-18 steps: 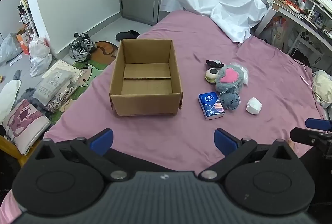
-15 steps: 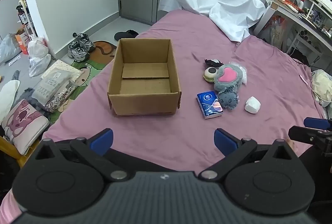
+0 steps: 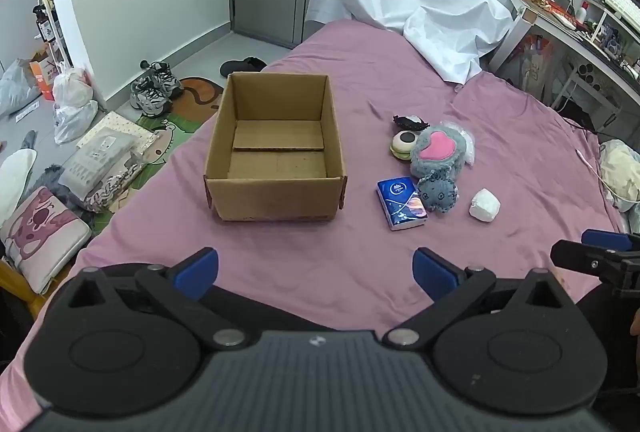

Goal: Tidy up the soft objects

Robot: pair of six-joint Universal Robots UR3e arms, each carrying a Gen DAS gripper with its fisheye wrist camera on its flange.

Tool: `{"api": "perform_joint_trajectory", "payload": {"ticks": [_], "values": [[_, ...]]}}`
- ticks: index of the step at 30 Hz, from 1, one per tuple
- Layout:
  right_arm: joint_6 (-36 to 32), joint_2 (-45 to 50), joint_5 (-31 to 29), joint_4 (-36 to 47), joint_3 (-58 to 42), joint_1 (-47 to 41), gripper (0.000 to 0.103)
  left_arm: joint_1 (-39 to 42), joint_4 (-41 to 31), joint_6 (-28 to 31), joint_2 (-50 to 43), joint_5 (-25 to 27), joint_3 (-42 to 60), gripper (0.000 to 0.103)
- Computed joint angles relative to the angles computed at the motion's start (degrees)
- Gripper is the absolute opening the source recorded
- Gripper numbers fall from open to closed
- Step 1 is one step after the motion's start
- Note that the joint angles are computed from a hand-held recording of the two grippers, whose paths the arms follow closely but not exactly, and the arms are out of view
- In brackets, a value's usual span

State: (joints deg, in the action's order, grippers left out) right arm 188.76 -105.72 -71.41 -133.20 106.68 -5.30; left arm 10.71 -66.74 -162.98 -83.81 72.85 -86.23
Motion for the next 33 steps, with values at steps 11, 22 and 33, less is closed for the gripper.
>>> {"api": "perform_joint_trajectory", "payload": {"ticks": [11,22,33], "values": [[-0.42,-0.36,0.62,0.19,0.28,-0.42,0.103,0.35,0.30,0.01,0.36,-0.15,-0.79,0.103],[-0.41,-0.28,0.59,-0.02,0.28,-0.39,0.103,0.66,0.50,0.22,1.08,-0.44,-1.82,0.103],[-0.41,-0.40,0.76,0.09,0.30,-0.49,0.103,0.70,0.60,0.00,1.61,-0.47,-2.14,0.103]]}}
